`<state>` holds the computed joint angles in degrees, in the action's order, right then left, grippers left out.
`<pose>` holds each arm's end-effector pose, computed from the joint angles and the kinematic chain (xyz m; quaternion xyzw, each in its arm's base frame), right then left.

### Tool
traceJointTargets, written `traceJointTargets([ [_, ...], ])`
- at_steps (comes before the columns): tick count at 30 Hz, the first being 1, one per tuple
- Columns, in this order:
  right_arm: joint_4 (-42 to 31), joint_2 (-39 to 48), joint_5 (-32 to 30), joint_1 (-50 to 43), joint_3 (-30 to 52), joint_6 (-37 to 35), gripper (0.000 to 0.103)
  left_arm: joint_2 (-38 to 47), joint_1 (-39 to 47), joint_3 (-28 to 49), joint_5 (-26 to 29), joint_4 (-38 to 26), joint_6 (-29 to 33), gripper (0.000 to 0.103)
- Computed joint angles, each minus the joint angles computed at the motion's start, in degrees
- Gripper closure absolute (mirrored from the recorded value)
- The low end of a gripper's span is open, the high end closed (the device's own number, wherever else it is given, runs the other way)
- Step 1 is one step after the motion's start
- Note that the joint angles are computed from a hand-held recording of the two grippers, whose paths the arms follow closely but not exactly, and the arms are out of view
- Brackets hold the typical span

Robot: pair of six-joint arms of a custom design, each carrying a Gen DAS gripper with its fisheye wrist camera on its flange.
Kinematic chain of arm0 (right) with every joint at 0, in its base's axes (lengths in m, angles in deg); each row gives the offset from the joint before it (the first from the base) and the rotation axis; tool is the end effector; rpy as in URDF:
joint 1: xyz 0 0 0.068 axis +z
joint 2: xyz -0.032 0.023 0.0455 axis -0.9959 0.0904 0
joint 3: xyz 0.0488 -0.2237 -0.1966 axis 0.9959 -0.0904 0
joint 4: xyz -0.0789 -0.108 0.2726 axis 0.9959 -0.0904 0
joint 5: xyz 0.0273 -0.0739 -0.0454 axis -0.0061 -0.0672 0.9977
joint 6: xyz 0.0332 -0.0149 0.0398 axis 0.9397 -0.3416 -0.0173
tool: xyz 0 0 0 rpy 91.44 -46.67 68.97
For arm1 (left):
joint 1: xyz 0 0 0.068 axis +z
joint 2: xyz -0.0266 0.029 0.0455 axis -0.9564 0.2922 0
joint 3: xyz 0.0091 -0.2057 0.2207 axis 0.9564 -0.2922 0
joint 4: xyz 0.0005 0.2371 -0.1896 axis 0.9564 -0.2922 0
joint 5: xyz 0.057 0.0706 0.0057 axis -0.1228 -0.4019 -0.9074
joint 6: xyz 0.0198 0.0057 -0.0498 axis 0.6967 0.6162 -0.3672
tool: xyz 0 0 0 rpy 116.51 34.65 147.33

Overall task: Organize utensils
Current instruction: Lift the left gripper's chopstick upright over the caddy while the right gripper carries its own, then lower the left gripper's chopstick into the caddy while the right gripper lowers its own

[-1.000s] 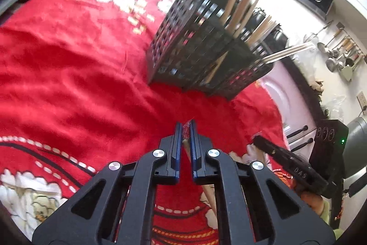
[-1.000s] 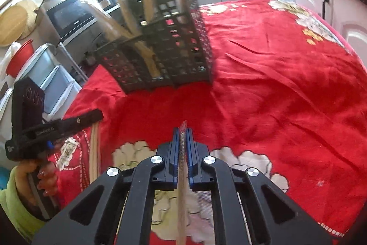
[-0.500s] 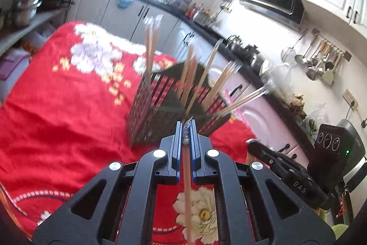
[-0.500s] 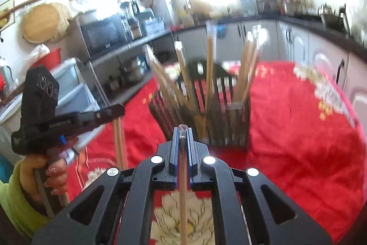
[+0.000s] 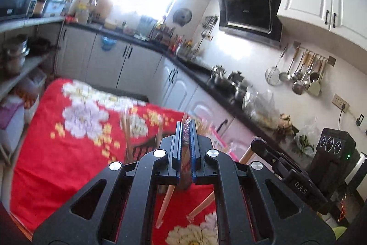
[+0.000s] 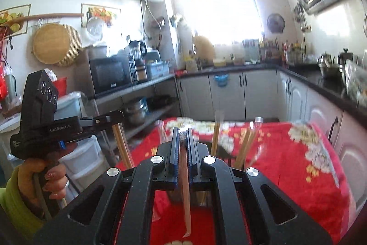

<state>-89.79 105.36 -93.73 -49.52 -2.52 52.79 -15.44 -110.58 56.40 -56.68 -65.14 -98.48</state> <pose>0.2281 0.1755 0.3759 -0.2944 0.7255 0.3322 0.5259 0.1094 -0.0633 0.3983 -0.1117 0.7910 -0.1739 0.5759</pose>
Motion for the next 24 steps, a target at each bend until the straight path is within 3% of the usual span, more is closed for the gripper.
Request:
traceJointTargets([
  [8,4.1,2.6,1.4,-0.8,5.8,0.6,0.097,5.7,4.0,8.4,0.5,2.4,6.5,0.1],
  [14,5.6,4.7,3.0,-1.7,9.5,0.9,0.097,9.1,5.4,11.7,-2.7,5.7,10.9,0.1],
  [24,11.7,8.8,2.6,-4.1,9.7,1.2,0.097,12.9,9.5,10.6,-2.0,11.0,13.3,0.1],
])
